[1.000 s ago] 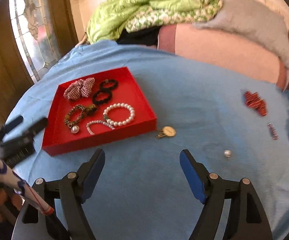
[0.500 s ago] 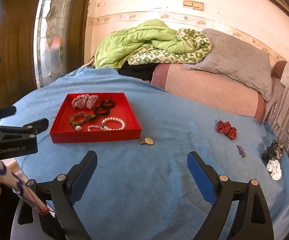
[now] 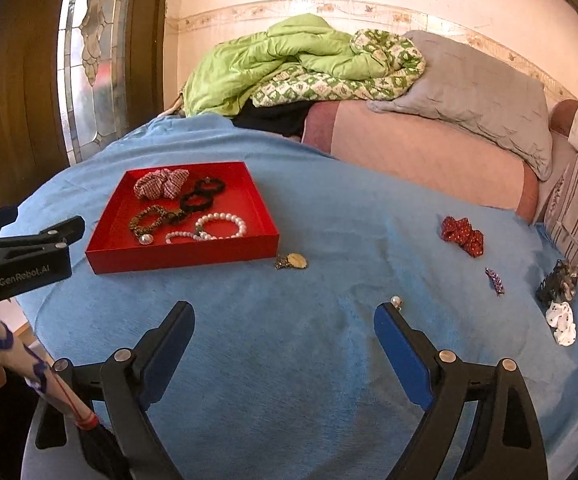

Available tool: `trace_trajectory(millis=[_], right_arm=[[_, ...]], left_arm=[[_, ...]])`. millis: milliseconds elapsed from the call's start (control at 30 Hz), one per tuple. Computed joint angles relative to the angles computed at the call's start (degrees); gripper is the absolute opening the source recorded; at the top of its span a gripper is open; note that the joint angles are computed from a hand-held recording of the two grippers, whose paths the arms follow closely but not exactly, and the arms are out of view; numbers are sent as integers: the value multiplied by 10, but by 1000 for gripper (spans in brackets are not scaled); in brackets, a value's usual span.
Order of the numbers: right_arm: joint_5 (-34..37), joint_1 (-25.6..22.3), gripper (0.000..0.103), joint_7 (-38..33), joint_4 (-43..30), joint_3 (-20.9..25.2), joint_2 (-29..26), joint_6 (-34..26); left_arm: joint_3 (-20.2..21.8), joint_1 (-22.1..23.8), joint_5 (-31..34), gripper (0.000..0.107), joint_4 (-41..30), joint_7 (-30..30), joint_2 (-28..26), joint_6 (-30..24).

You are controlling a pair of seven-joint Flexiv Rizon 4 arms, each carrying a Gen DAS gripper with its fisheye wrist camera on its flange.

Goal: Organize jewelry

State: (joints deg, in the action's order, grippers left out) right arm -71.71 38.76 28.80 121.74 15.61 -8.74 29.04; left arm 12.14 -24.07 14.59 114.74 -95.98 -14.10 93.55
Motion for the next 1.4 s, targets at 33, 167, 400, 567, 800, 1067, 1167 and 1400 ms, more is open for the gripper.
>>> trace_trajectory(millis=[33, 167, 400, 567, 800, 1067, 1167, 1400], right_arm=[[1, 0, 94, -1, -1, 0, -1, 0], [7, 1, 94, -8, -4, -1, -5, -1], [19, 7, 94, -20, -10, -2, -12, -13], [22, 10, 94, -29, -15, -3, -18, -14], [22, 14, 94, -37, -18, -6, -22, -12], [21, 14, 94, -38, -18, -6, -22, -12], [21, 14, 94, -38, -18, -6, -22, -10], [23, 16, 94, -39, -19, -6, -23, -13]], left_arm=[[1, -2, 4, 103, -3, 3, -1, -5], [7, -7, 14, 103, -8, -5, -4, -13], [-30, 25, -6, 103, -5, 16, -4, -20], [-27, 25, -7, 103, -7, 14, -5, -24], [-19, 19, 5, 103, -12, 3, -7, -31], [-18, 20, 21, 103, -15, -8, -6, -36], [-18, 22, 26, 103, -16, -11, -5, -39], [-25, 28, 30, 103, -15, -13, -4, -39]])
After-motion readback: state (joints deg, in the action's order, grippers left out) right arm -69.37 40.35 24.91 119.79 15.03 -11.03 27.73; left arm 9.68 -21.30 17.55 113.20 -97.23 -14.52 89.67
